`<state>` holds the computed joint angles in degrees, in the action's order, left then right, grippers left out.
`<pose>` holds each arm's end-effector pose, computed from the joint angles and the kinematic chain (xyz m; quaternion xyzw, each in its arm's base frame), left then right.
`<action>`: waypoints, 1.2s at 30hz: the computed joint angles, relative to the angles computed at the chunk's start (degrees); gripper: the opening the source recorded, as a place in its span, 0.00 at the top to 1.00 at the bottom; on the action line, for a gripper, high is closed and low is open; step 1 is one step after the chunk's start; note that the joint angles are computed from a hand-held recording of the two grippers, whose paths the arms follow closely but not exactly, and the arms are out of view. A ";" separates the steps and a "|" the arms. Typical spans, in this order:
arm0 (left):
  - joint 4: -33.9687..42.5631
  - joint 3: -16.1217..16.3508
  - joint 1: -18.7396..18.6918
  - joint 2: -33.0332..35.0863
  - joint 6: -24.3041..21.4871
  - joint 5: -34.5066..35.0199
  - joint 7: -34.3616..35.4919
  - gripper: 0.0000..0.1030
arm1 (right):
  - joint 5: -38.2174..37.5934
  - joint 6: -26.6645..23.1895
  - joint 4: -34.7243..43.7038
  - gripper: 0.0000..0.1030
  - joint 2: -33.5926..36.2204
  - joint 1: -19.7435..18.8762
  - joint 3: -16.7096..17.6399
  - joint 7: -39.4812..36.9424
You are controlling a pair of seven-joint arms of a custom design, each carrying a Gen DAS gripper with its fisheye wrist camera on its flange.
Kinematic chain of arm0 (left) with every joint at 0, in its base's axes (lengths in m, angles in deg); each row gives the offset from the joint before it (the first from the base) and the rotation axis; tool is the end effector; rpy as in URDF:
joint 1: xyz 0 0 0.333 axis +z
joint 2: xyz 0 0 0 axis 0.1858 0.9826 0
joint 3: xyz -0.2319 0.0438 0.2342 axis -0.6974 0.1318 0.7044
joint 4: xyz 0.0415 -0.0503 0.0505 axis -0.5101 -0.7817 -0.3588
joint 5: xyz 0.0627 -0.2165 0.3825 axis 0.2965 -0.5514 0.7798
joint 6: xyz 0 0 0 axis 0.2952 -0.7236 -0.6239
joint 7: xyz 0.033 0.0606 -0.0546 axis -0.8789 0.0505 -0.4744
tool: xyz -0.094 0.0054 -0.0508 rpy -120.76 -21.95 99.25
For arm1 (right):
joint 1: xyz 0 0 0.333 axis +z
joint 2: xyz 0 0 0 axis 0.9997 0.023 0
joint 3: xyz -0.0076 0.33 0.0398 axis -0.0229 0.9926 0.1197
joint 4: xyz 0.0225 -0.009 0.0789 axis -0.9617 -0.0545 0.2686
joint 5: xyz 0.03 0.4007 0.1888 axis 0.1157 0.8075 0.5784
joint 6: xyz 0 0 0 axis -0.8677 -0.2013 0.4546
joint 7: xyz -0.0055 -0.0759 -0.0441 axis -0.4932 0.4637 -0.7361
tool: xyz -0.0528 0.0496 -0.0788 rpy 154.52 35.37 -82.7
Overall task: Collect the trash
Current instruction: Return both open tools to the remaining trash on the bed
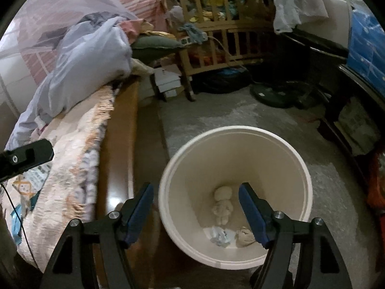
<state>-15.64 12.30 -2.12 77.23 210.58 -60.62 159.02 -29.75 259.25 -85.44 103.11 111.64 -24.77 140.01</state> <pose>0.7088 -0.3586 0.3988 -0.5654 0.7386 -0.3625 0.0582 0.6644 0.1925 0.3408 -0.6095 0.7118 -0.1827 0.2976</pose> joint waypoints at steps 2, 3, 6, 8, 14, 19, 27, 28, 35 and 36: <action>-3.09 1.84 -0.48 -2.28 1.08 1.12 -1.65 0.51 | 0.37 0.14 0.64 0.31 0.12 -0.09 0.83 -0.44; -4.54 2.28 -0.32 -3.30 1.50 1.44 -2.17 0.51 | 0.68 0.22 0.99 0.31 0.18 -0.19 1.38 -0.82; -8.78 3.42 0.14 -6.45 2.38 2.45 -3.77 0.51 | 1.46 0.31 2.24 0.31 0.44 0.11 2.88 -2.10; -11.18 3.71 0.71 -8.25 3.02 2.85 -4.40 0.51 | 2.33 0.28 3.31 0.31 0.79 0.02 4.36 -3.43; -19.86 5.89 1.95 -15.15 4.83 5.25 -7.15 0.51 | 6.91 -0.77 7.87 0.31 3.00 -1.50 10.44 -10.06; -25.98 8.30 3.21 -20.03 5.56 8.16 -9.89 0.51 | 11.83 -2.11 12.21 0.31 5.84 -2.89 15.69 -16.40; -31.06 13.10 5.44 -23.23 7.60 16.65 -20.09 0.51 | 17.17 -7.43 21.35 0.31 11.67 -0.65 19.18 -24.57; -31.17 13.67 5.71 -23.15 8.03 17.85 -21.65 0.51 | 17.33 -8.30 22.48 0.31 12.33 -0.07 19.15 -25.22; -28.30 10.98 10.70 -19.00 9.33 14.11 -20.61 0.51 | 17.84 -10.39 24.91 0.31 13.43 2.47 17.26 -26.82; -27.43 8.65 12.67 -17.90 9.42 10.54 -17.41 0.51 | 17.96 -10.35 24.81 0.31 13.32 2.56 16.99 -26.62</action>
<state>-43.07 20.95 10.55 59.33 220.00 -50.09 141.61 -11.79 248.90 -60.62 116.43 114.21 -7.78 113.39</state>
